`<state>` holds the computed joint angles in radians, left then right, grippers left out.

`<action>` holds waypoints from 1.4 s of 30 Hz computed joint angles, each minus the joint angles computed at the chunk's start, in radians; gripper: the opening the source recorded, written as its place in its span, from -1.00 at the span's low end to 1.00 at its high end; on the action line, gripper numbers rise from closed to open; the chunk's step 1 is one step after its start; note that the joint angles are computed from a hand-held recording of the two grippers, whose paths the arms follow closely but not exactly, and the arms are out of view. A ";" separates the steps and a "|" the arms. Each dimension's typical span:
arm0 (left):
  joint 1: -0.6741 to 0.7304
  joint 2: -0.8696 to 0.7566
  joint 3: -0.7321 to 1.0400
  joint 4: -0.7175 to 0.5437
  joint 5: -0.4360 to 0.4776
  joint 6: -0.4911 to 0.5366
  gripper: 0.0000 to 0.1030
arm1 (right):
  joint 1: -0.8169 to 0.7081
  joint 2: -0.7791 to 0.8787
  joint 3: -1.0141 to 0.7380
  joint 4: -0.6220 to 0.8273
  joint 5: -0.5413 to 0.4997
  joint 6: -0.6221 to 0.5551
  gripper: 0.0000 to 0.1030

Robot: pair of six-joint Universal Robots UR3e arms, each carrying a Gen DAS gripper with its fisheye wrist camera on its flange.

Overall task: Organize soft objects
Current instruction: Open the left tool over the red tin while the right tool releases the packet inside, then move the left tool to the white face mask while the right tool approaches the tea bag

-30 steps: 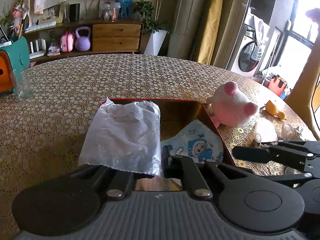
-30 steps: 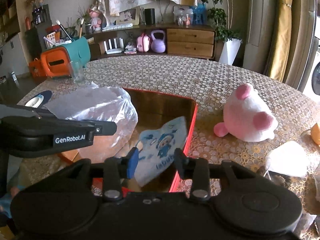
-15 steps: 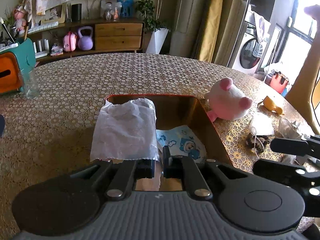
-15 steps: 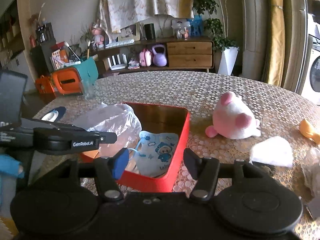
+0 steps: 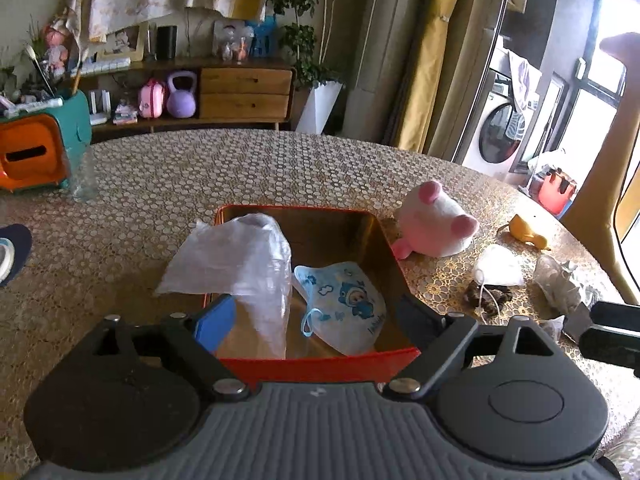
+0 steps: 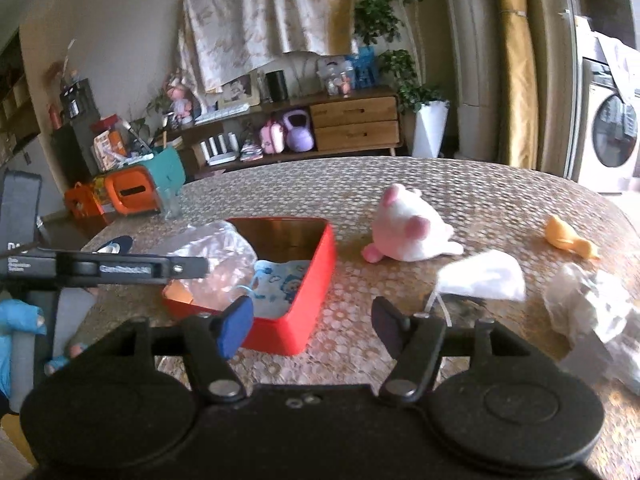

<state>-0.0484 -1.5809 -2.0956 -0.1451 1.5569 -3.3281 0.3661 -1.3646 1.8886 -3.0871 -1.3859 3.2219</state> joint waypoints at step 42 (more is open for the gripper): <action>-0.390 -0.836 1.205 -0.372 0.021 0.002 0.97 | -0.426 -0.146 0.472 -0.278 0.166 -0.187 0.92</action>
